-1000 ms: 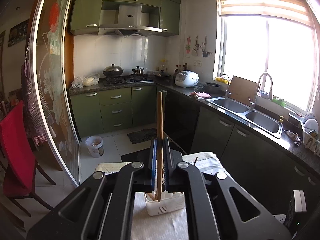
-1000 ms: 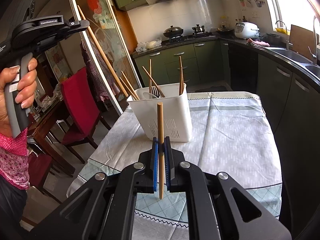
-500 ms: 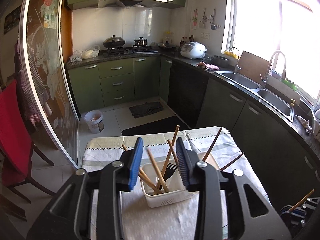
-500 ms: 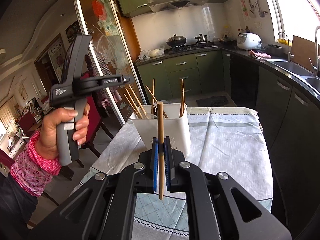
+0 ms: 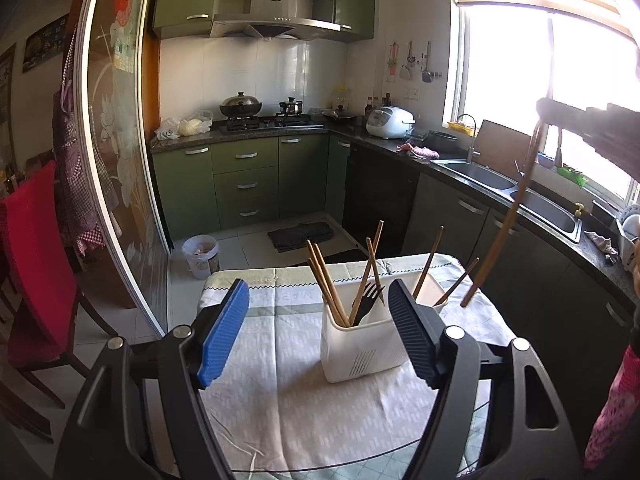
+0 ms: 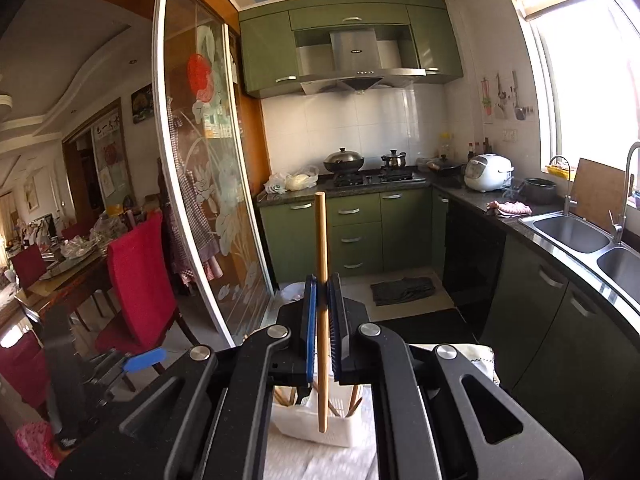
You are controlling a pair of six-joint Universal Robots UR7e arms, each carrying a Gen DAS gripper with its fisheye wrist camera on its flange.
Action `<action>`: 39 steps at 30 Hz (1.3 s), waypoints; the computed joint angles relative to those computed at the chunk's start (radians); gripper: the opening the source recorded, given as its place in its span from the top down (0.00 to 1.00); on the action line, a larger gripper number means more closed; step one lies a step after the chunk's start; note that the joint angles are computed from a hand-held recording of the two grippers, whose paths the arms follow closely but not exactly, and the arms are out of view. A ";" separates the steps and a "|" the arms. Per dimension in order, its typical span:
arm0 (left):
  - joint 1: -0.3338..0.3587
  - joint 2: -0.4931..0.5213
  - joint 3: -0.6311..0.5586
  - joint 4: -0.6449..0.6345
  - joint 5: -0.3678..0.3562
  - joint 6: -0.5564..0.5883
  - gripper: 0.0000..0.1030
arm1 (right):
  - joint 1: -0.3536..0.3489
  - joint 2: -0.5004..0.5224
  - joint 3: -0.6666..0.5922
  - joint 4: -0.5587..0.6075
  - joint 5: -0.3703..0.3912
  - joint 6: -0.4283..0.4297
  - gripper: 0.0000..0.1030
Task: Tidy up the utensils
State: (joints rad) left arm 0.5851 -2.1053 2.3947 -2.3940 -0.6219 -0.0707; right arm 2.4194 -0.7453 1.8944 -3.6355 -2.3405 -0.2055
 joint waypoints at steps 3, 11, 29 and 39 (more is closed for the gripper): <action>-0.047 -0.089 0.025 0.091 0.038 -0.027 0.32 | -0.039 0.033 -0.063 0.069 -0.003 0.020 0.93; -0.059 -0.219 0.033 0.315 0.022 -0.139 0.19 | -0.144 0.104 -0.085 0.146 0.027 0.076 0.93; -0.020 -0.284 0.087 0.328 -0.027 -0.145 0.07 | -0.117 0.110 0.063 0.033 0.117 0.047 0.51; -0.116 -0.432 0.123 0.509 -0.002 -0.236 0.07 | -0.057 0.135 0.344 -0.362 0.078 0.080 0.05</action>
